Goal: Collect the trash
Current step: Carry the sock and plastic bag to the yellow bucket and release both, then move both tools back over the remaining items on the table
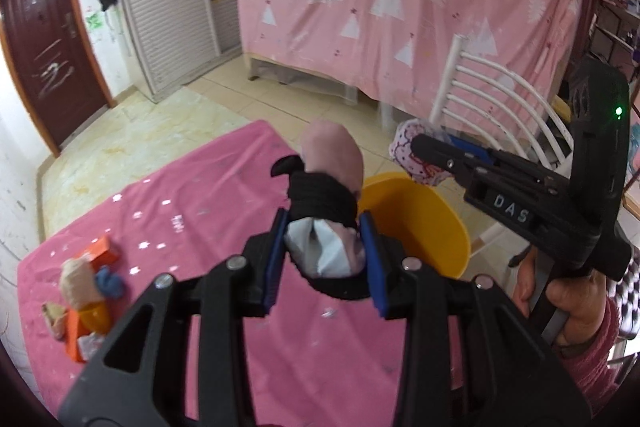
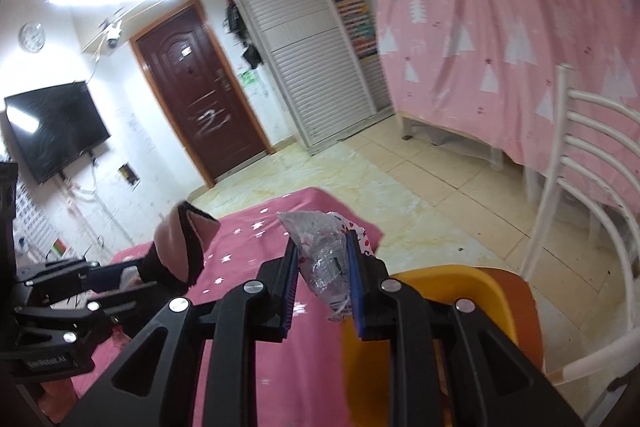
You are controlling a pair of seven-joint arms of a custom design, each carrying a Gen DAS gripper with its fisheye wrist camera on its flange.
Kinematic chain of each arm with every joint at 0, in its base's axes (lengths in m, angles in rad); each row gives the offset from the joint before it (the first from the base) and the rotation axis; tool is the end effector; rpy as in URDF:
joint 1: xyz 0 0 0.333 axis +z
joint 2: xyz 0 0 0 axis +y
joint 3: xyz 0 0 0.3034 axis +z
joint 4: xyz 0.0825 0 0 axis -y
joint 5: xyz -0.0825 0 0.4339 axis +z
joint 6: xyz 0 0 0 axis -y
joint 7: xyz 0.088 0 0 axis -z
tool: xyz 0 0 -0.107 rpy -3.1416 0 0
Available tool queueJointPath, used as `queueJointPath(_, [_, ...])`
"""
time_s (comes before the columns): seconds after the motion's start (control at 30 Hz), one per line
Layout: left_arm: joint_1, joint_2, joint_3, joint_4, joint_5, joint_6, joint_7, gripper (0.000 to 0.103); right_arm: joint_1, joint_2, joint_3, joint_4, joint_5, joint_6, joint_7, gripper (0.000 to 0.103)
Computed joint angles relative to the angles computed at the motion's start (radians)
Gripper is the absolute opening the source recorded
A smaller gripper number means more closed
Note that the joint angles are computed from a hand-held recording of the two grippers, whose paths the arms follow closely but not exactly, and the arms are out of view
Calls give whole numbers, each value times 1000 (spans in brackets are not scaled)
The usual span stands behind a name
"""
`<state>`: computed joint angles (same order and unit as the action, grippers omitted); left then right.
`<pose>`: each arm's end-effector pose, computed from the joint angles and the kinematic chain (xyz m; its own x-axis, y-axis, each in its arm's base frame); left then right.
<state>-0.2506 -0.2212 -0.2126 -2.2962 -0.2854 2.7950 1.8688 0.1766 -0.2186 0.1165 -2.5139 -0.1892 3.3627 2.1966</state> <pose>0.5141 -0.2467 0.4834 -0.5170 -0.8560 0.0061 -0.6412 0.3825 -0.6652 0.5005 0.1739 0.4440 0.0934 -0.9251 -0.3682 -0.5531 0.2592 -0.7917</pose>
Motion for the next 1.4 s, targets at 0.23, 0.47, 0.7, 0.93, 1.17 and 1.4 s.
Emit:
queueJointPath(0.23, [-17, 109, -28, 107, 30, -68, -25, 34, -10, -33, -46, -60, 8, 34, 13, 16])
queueJointPath(0.47, [-29, 190, -37, 190, 48, -106, -65, 45, 204, -8, -328, -43, -186, 26, 157, 16])
queueJointPath(0.7, [-29, 190, -34, 187, 60, -92, -95, 59, 396, 15, -547, -3, -338, -8, 278, 25])
queueJointPath(0.93, [-25, 148, -23, 151, -2, -85, -53, 59, 408, 30, -534, 16, -304, -29, 251, 47])
queueJointPath(1.17, [-14, 101, -5, 120, -68, -68, -17, 59, 428, 40, -515, 38, -246, -47, 197, 50])
queueJointPath(1.4, [1, 44, 18, 77, -118, -49, 13, 59, 483, 59, -509, 86, -172, -83, 110, 51])
